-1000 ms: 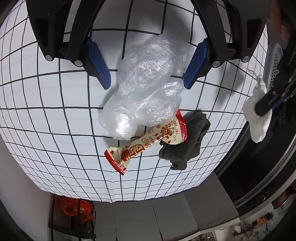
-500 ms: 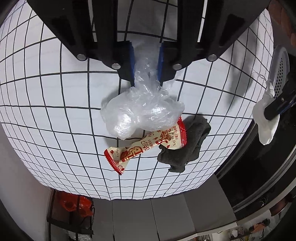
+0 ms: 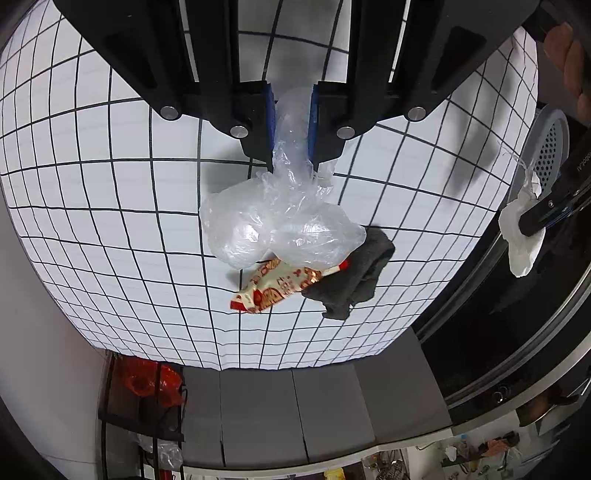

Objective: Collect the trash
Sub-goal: 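Carry the tissue and plastic bag over the grey basket with both tools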

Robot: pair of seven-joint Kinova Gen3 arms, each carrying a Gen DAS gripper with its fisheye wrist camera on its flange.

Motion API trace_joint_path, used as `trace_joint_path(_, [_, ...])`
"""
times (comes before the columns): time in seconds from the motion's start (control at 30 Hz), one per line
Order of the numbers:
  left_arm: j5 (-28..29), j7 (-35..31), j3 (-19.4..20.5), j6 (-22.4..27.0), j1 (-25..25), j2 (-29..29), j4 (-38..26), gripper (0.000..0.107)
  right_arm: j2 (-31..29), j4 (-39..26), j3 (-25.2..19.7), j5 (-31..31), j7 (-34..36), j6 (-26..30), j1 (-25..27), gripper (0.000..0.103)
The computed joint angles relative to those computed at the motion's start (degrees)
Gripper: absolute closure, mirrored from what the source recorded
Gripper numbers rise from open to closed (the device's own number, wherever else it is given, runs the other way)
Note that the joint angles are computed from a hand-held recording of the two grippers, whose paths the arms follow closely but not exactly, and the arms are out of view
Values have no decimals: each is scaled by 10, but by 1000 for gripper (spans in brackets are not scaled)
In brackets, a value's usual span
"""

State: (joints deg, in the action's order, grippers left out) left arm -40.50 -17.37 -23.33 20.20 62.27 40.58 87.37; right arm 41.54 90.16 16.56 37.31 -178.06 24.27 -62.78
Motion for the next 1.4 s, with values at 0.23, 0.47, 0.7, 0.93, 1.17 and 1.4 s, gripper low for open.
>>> trace_joint_path(0.23, [-26,61,-55,-13,42,-34,71,98,-4,-8,9,22,-15,4,-32,89])
trace_joint_path(0.47, [-84,137,-84,-6,62,-77,145,98,5,-51,-17,42,-1,18,-48,89])
trace_joint_path(0.7, [-155,212,-96,14,65,-115,210,98,28,-112,-41,35,28,24,-53,89])
trace_joint_path(0.93, [-234,288,-96,25,47,-139,256,98,60,-188,-67,-6,86,32,-43,89])
trace_joint_path(1.17, [-309,371,-93,20,20,-161,293,98,96,-278,-89,-55,169,70,-33,89])
trace_joint_path(1.4, [-332,395,-56,25,-37,-172,310,98,138,-376,-106,-97,241,111,-24,89])
